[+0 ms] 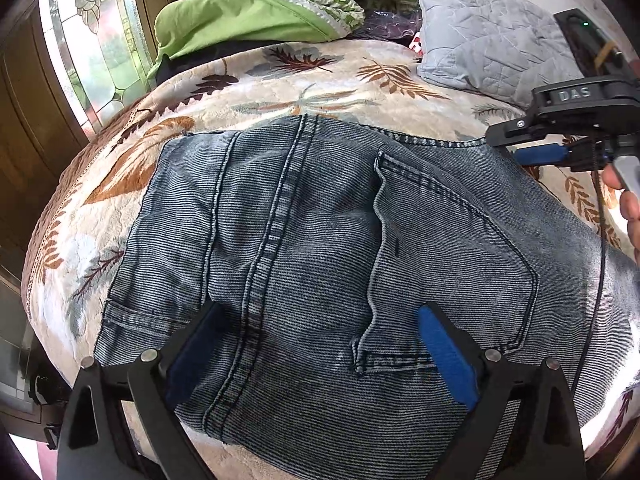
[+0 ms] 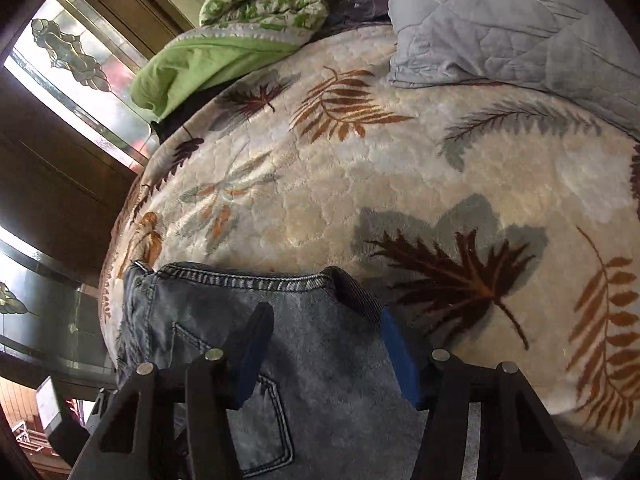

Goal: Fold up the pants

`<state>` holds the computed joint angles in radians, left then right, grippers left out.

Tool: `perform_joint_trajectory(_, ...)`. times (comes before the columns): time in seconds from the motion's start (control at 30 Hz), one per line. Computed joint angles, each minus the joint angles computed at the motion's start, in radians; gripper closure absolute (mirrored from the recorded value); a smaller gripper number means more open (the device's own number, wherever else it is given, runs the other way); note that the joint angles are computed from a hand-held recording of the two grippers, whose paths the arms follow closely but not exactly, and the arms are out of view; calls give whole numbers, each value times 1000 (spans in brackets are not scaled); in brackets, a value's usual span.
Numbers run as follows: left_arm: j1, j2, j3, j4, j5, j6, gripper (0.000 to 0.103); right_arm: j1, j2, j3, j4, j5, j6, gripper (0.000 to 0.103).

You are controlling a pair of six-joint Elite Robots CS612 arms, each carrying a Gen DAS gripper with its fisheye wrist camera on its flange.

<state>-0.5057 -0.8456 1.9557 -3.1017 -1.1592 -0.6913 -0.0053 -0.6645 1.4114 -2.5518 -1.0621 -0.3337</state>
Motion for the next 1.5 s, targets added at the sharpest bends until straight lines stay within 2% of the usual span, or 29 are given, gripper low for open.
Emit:
perform_joint_trajectory(0.03, 2, 0, 0, -3, -6, 2, 5, 5, 11, -15, 10, -10, -1, 51)
perform_joint_trajectory(0.1, 4, 1, 1, -10, -16, 5, 4, 6, 24, -30, 11, 3, 8, 65)
perform_joint_trajectory(0.13, 6, 1, 1, -13, -22, 6, 4, 11, 29, -38, 24, -7, -4, 66)
perform_joint_trajectory(0.23, 9, 0, 3, -19, -34, 8, 4, 29, 35, -57, 68, -67, -63, 76)
perform_joint_trajectory(0.27, 9, 0, 3, -19, -36, 7, 4, 32, 34, -56, 64, -79, -71, 88)
perform_joint_trajectory(0.3, 10, 0, 2, -18, -37, 6, 3, 35, 30, -48, 45, -96, -79, 92)
perform_joint_trajectory(0.37, 9, 0, 1, -14, -37, 9, 3, 45, 20, -28, -7, -138, -100, 96)
perform_joint_trajectory(0.5, 10, 1, 0, -14, -39, 15, 3, 66, 8, 8, -150, -231, -110, 97)
perform_joint_trajectory(0.67, 11, 2, 0, -15, -41, 13, 2, 83, 24, 3, -195, -298, -113, 97)
perform_joint_trajectory(0.77, 8, 2, 0, -11, -33, 18, 2, 70, 38, -14, -155, -251, -51, 92)
perform_joint_trajectory(0.83, 7, 3, 0, -11, -31, 17, 2, 59, 30, 4, -201, -229, -6, 90)
perform_joint_trajectory(0.9, 6, 2, -1, -7, -28, 14, 2, 46, 12, 34, -250, -213, 56, 84)
perform_joint_trajectory(0.97, 6, 2, -1, -7, -28, 13, 2, 30, -16, 82, -310, -192, 102, 84)
perform_joint_trajectory(1.07, 7, 2, 0, -9, -31, 14, 2, -2, -63, 169, -338, -99, 122, 84)
perform_joint_trajectory(1.13, 8, 1, 1, -12, -34, 12, 2, -23, -85, 220, -318, -51, 125, 84)
perform_joint_trajectory(1.2, 7, 1, 1, -11, -32, 13, 2, -33, -88, 246, -298, -67, 122, 84)
perform_joint_trajectory(1.27, 5, 2, 1, -8, -25, 14, 2, -38, -70, 237, -261, -130, 145, 84)
perform_joint_trajectory(1.3, 4, 2, 0, -5, -20, 16, 2, -51, -58, 226, -234, -113, 164, 84)
perform_joint_trajectory(1.33, 3, 2, 0, -4, -17, 16, 2, -69, -51, 225, -233, -53, 201, 84)
perform_joint_trajectory(1.37, 3, 2, 1, -5, -14, 15, 2, -80, -51, 223, -222, -24, 241, 84)
perform_joint_trajectory(1.4, 2, 2, 2, -6, -12, 15, 2, -85, -61, 230, -223, -38, 271, 84)
perform_joint_trajectory(1.43, 1, 2, 3, -7, -9, 13, 2, -89, -77, 250, -253, -60, 280, 84)
perform_joint_trajectory(1.5, -3, 1, 3, -4, 1, 8, 2, -114, -108, 313, -347, -8, 277, 84)
